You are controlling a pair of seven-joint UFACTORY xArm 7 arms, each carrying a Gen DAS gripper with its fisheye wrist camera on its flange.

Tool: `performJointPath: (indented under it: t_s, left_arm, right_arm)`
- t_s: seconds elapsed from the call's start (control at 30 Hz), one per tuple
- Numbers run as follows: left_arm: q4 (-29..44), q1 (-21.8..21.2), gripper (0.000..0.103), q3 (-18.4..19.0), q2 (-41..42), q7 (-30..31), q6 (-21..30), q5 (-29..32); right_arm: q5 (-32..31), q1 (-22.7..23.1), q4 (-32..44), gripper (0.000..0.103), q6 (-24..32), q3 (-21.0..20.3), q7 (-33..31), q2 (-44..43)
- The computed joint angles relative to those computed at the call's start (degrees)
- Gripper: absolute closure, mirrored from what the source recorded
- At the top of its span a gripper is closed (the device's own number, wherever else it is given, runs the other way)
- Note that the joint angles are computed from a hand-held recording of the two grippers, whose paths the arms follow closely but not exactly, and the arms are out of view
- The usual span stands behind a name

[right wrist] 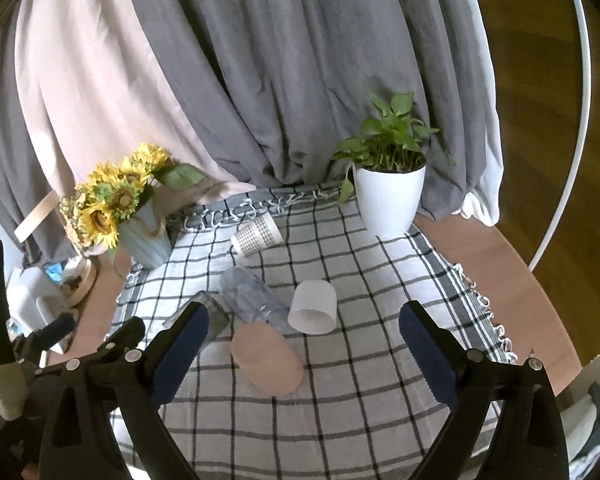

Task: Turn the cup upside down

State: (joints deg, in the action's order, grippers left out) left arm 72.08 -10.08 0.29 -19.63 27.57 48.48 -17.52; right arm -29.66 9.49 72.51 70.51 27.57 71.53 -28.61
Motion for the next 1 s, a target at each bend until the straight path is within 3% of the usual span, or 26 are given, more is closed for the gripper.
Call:
performJointPath:
  t_s: [1.0]
  left_arm:
    - [-1.0, 0.4, 0.0, 1.2, -1.6, 1.1, -2.5, -1.7]
  right_arm:
    - [-0.2, 0.9, 0.8, 0.007, 0.2, 0.0, 1.6, 0.7]
